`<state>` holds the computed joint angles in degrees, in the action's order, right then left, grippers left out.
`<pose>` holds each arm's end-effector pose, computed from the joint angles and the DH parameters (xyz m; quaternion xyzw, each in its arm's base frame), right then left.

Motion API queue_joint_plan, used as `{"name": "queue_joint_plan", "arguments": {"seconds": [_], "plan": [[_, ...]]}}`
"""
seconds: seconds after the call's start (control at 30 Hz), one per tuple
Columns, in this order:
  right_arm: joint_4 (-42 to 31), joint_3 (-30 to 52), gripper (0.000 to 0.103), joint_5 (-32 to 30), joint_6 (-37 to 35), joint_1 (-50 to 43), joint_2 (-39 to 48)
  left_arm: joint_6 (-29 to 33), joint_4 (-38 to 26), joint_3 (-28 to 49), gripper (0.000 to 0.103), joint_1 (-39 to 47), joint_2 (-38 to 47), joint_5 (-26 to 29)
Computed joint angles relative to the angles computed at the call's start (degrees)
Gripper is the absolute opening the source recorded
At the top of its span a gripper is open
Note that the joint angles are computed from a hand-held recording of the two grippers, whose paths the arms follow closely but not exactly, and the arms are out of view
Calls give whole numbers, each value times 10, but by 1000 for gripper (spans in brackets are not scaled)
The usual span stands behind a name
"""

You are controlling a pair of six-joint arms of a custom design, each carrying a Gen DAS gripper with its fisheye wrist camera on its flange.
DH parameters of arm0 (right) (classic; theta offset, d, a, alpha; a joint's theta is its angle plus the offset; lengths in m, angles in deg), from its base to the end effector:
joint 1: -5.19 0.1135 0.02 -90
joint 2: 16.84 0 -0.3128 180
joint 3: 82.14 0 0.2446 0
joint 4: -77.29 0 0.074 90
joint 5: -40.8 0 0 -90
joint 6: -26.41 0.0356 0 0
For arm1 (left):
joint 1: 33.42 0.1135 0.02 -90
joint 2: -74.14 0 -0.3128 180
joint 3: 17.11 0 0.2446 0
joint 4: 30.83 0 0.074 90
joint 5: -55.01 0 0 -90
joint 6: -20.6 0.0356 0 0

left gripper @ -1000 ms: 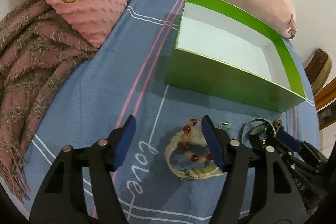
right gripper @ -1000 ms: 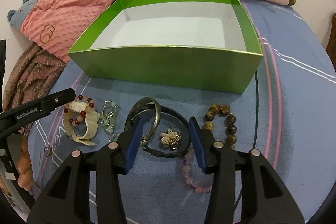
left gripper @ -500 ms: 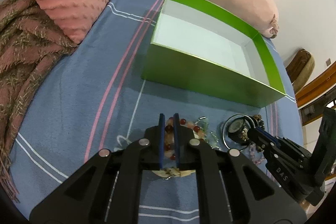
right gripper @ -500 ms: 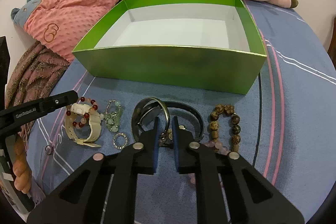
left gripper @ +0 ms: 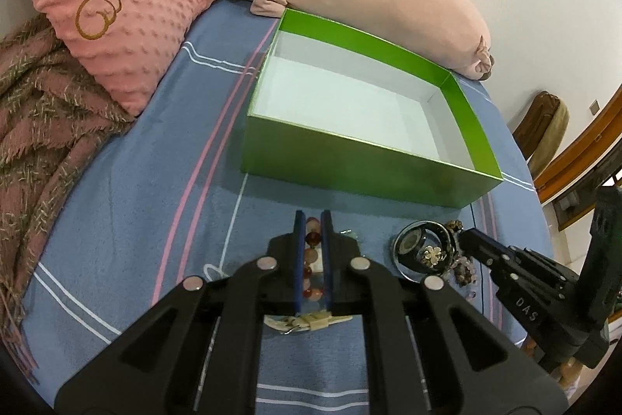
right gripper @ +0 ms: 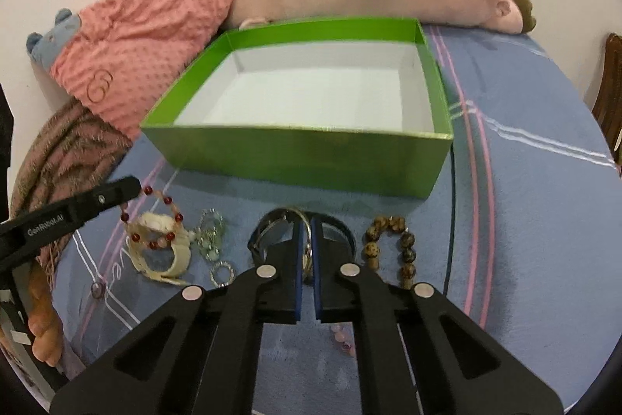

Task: Organize jewelry
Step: 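Carry both pieces into the green box and open both tools to release them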

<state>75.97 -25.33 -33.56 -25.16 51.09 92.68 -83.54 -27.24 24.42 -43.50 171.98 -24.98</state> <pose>0.2409 0.2348 0.1261 -0.0195 0.9430 0.1094 0.3136 0.2592 -0.0524 0.1331 -0.0056 0.9443 -0.1476 0.2940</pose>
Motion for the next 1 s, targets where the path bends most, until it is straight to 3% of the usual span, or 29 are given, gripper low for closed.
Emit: {"name": "queue_joint_plan", "arguments": {"seconds": [0.13, 0.4, 0.57, 0.63, 0.73, 1.0], "plan": [[8, 0, 40, -36, 11, -12, 11, 0, 0, -1, 8, -1, 0, 0], [10, 9, 36, -40, 10, -9, 30, 7, -5, 4, 8, 2, 9, 4], [-5, 25, 20, -34, 5, -6, 46, 9, -12, 9, 8, 2, 20, 4], [-3, 25, 9, -38, 6, -9, 46, 9, -14, 11, 8, 0, 23, 1], [8, 20, 8, -55, 9, -16, 47, 10, -17, 11, 8, 0, 22, 0], [31, -5, 7, -26, 8, -6, 17, 6, -12, 2, 8, 0, -6, 5]]}}
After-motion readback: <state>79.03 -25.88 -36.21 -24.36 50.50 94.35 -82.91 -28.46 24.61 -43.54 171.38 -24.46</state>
